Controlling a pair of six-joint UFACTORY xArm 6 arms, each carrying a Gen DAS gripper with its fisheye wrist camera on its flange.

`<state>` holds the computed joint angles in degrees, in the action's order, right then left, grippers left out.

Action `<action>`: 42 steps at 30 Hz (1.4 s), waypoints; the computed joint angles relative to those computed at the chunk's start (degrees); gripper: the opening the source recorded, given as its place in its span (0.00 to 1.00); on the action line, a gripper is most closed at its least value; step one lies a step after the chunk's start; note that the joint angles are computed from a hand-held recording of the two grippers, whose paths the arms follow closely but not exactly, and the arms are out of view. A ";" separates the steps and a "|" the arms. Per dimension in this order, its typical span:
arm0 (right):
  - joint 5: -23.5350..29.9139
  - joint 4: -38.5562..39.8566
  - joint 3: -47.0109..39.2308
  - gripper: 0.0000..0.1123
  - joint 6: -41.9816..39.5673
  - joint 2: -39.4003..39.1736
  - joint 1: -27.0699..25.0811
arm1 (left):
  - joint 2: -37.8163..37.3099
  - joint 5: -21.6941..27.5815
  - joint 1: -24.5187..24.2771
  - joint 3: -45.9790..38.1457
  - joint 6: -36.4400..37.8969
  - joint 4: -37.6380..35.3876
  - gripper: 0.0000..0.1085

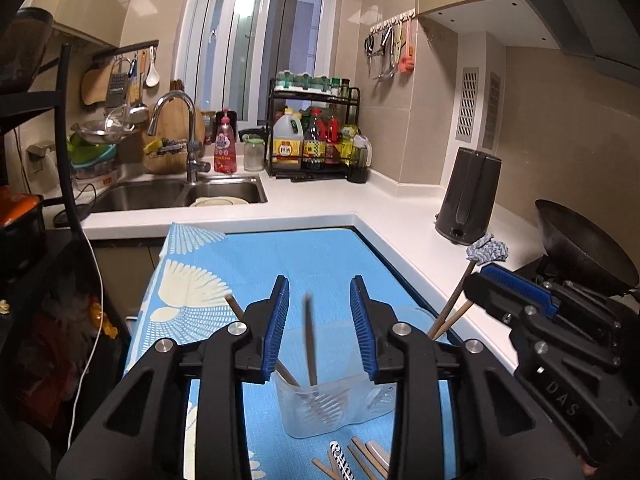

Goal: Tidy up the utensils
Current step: 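Open both grippers to drop the chopsticks into the container, then move the left gripper toward a chopstick while the right gripper approaches the fork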

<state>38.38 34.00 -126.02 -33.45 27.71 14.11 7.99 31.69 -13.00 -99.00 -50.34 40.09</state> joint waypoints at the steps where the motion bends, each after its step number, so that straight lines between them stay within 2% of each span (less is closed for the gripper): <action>1: -0.22 0.28 0.81 0.20 -0.19 -0.66 -0.09 | -0.52 0.40 -0.25 0.07 -0.59 1.07 0.32; 11: -3.73 4.73 12.11 0.22 -4.82 -10.52 -0.78 | -6.54 2.50 -2.56 3.59 -4.71 6.34 0.39; 15: -5.08 8.76 18.87 0.22 -8.17 -16.29 -1.58 | -9.97 4.28 -3.78 6.69 -5.18 4.72 0.45; 22: -5.59 17.14 35.48 0.25 -15.38 -28.85 -4.20 | -19.59 7.86 -7.92 18.98 -13.64 8.27 0.63; 24: -5.55 18.28 41.28 0.25 -16.94 -32.51 -5.11 | -22.33 10.39 -10.40 23.45 -18.06 12.35 0.70; 26: -5.68 19.22 46.59 0.25 -17.57 -35.61 -6.24 | -25.17 10.86 -12.51 28.34 -21.87 16.70 0.75; 30: -6.18 20.96 55.90 0.25 -17.59 -40.07 -8.45 | -28.50 14.27 -17.80 36.63 -29.43 22.51 0.75; 33: -2.62 18.90 60.24 0.26 -16.44 -41.51 -9.97 | -27.98 17.70 -21.47 39.42 -31.06 22.43 0.74; 37: -2.88 19.15 64.75 0.26 -19.51 -43.52 -11.00 | -27.52 19.29 -24.70 42.35 -34.79 23.53 0.72; 39: -2.73 19.03 65.69 0.26 -19.77 -43.53 -11.64 | -27.59 18.29 -24.35 43.42 -36.74 22.04 0.71; 41: -2.22 19.03 66.39 0.26 -19.85 -43.59 -12.21 | -27.73 16.63 -23.61 44.38 -37.43 19.29 0.60; 42: -1.85 19.21 66.61 0.26 -20.09 -43.62 -12.45 | -27.75 16.74 -24.03 44.81 -38.72 19.29 0.58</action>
